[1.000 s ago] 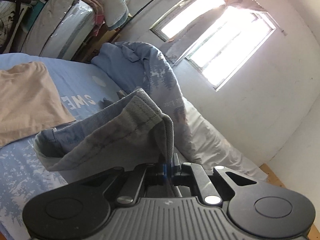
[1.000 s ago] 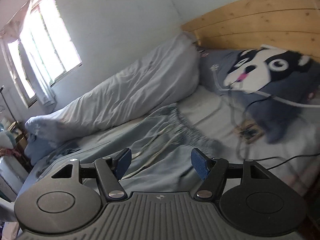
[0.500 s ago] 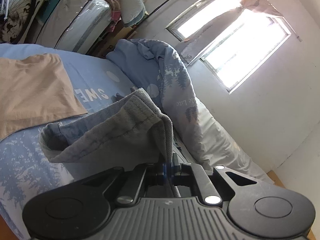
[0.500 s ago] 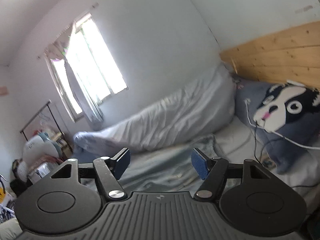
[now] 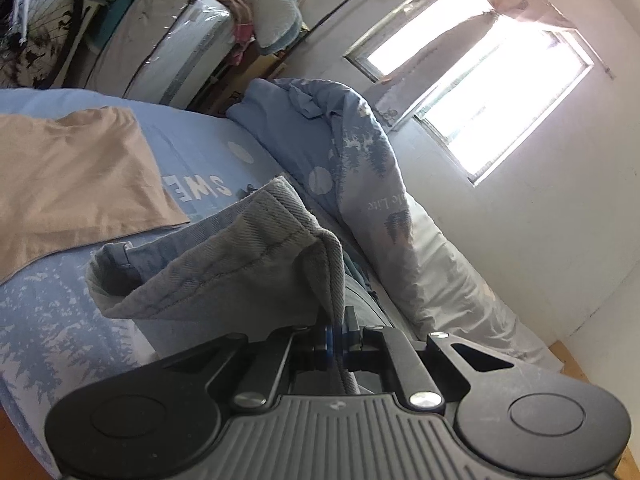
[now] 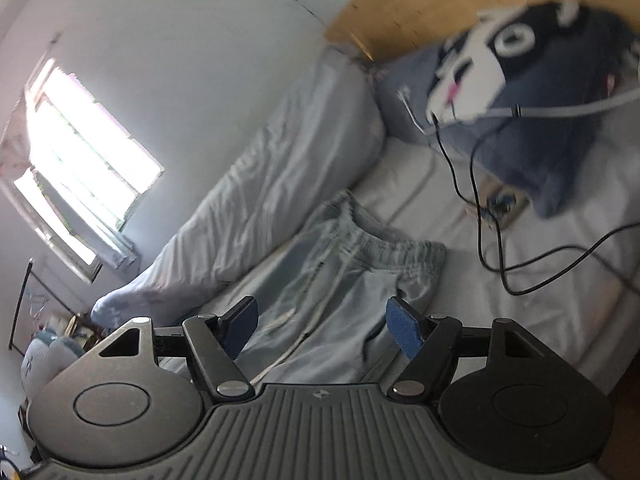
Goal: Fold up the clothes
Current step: 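Lift the leg hem with the left gripper while the right gripper grasps the waistband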
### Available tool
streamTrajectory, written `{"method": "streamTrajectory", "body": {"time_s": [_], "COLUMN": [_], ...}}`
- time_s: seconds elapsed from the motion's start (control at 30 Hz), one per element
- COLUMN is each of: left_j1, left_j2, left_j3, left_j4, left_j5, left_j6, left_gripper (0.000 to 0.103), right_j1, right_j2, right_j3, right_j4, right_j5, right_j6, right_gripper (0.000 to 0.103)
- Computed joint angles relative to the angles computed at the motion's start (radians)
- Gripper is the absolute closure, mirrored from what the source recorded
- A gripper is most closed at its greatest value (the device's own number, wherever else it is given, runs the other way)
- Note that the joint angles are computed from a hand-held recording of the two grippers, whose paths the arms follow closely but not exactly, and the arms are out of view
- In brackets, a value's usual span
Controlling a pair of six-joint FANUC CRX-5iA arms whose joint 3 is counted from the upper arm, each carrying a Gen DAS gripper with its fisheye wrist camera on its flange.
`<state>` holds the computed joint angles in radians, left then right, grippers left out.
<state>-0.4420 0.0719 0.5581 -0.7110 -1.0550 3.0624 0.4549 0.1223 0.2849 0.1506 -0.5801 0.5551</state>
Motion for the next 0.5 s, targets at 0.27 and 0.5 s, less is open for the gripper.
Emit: {"method": "streamTrajectory", "body": {"time_s": [0.27, 0.5], "left_j1": [-0.034, -0.064], "left_j2": [-0.026, -0.037], "left_j3": [-0.026, -0.034], "left_j4": [-0.052, -0.102], "left_j5": [-0.052, -0.112], "left_j6": [0.026, 0.107], "left_gripper": [0.102, 0.102], "right_j1": [-0.065, -0.097], "right_j2": [0.218, 0.353], "right_j3": [0.178, 0.286], "right_j4": [-0.113, -0.145], "right_j5": [-0.081, -0.091], "right_j6": [0.106, 0.109], "right_gripper": [0.029, 0.029]}}
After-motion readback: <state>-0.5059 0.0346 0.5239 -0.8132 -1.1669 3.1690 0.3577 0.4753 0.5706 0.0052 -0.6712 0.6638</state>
